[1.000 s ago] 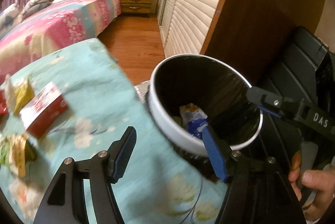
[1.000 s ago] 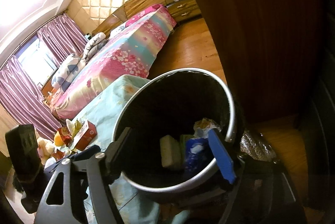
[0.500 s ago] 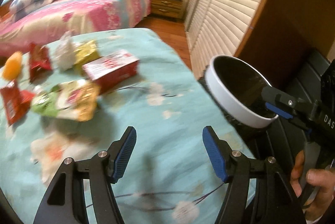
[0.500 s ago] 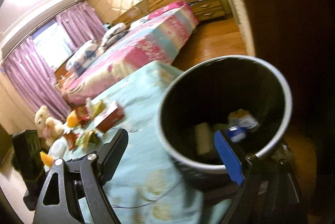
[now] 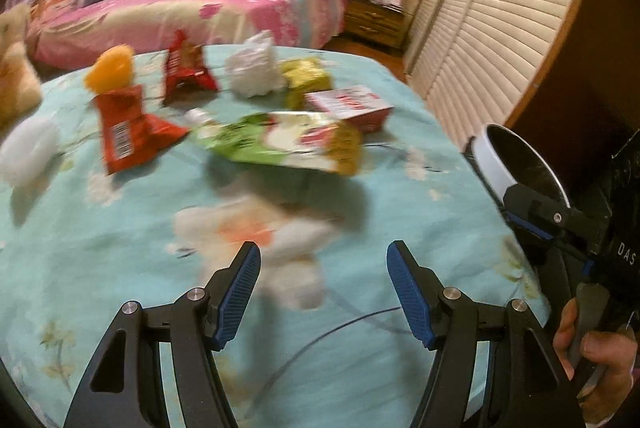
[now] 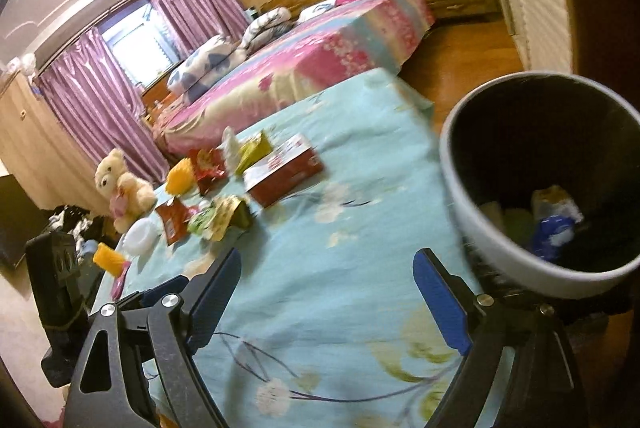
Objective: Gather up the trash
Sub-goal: 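Move both open tools back over the table toward the remaining wrappers, then grasp the red snack wrapper with the left tool while the right tool grasps the green-and-gold spout pouch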
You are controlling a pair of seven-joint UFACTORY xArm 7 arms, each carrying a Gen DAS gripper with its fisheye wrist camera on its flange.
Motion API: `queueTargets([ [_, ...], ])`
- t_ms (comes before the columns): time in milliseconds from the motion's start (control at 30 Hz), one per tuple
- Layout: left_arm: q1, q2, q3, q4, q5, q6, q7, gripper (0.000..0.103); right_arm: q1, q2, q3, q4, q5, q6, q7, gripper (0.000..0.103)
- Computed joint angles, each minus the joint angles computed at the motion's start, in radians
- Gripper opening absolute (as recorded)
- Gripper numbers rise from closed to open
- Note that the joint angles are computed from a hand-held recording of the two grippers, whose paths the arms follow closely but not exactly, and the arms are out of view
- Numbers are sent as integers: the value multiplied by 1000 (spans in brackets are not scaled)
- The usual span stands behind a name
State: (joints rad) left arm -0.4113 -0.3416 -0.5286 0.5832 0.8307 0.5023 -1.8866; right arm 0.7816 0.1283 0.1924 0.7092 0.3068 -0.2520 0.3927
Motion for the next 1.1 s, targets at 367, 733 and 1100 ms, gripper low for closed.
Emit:
queueTargets([
  [367, -11, -197, 5, -151, -199, 28, 82, 65, -126, 117, 128, 107, -239, 24, 136, 89],
  [733, 39, -284, 10, -231, -318, 0, 208, 65, -143, 221, 163, 240, -325, 86, 128, 89],
  [1100, 144, -295, 43, -272, -340, -71, 327, 65, -218, 330, 249, 367, -352, 133, 64, 89],
])
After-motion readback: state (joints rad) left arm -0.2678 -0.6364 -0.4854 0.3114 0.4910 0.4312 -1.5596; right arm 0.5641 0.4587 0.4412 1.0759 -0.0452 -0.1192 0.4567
